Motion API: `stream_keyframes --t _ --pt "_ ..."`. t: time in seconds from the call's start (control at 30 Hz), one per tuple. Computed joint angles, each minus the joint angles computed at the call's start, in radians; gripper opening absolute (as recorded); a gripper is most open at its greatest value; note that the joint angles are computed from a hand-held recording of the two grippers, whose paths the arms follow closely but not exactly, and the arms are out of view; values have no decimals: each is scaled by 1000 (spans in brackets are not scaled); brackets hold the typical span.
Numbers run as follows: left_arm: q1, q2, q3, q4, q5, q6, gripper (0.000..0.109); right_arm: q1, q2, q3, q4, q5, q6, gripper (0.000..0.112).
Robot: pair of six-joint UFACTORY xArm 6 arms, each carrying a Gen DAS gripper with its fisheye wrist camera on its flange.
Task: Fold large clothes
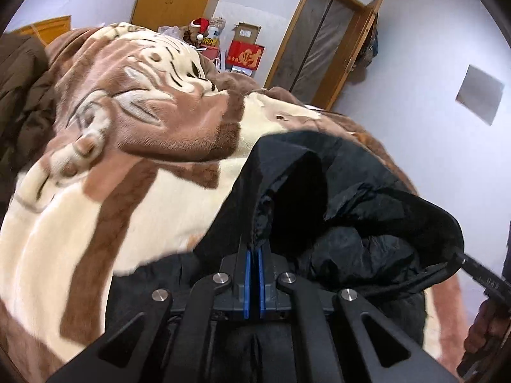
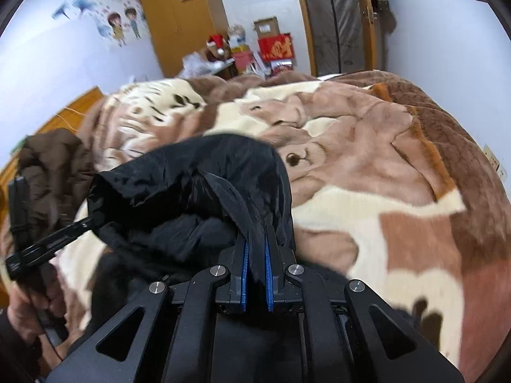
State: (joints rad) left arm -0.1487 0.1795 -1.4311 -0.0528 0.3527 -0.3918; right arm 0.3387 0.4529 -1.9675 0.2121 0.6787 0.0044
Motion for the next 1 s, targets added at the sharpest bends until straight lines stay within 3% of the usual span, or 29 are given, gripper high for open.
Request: stream_keyframes --t 0.2,0.27,0.47,0.57,0.7,0.83,1.0 --pt "-29 -228 323 -52 -57 -2 4 21 -292 454 87 -112 -3 8" --pt "-39 -278 402 -105 -50 20 4 18 -336 540 114 -107 14 8" --pt "-45 -379 549 -20 3 -80 5 24 -419 698 89 -64 56 8" --pt "-40 -448 625 -38 23 -81 5 13 -472 777 120 -35 33 8" --pt "-29 -545 697 20 64 -133 5 7 -518 818 99 -28 56 16" --pt "-36 -535 647 37 49 -135 6 30 -477 732 105 -61 53 26" --pt "-83 -394 484 -24 -24 -43 30 72 -358 586 108 -108 40 26"
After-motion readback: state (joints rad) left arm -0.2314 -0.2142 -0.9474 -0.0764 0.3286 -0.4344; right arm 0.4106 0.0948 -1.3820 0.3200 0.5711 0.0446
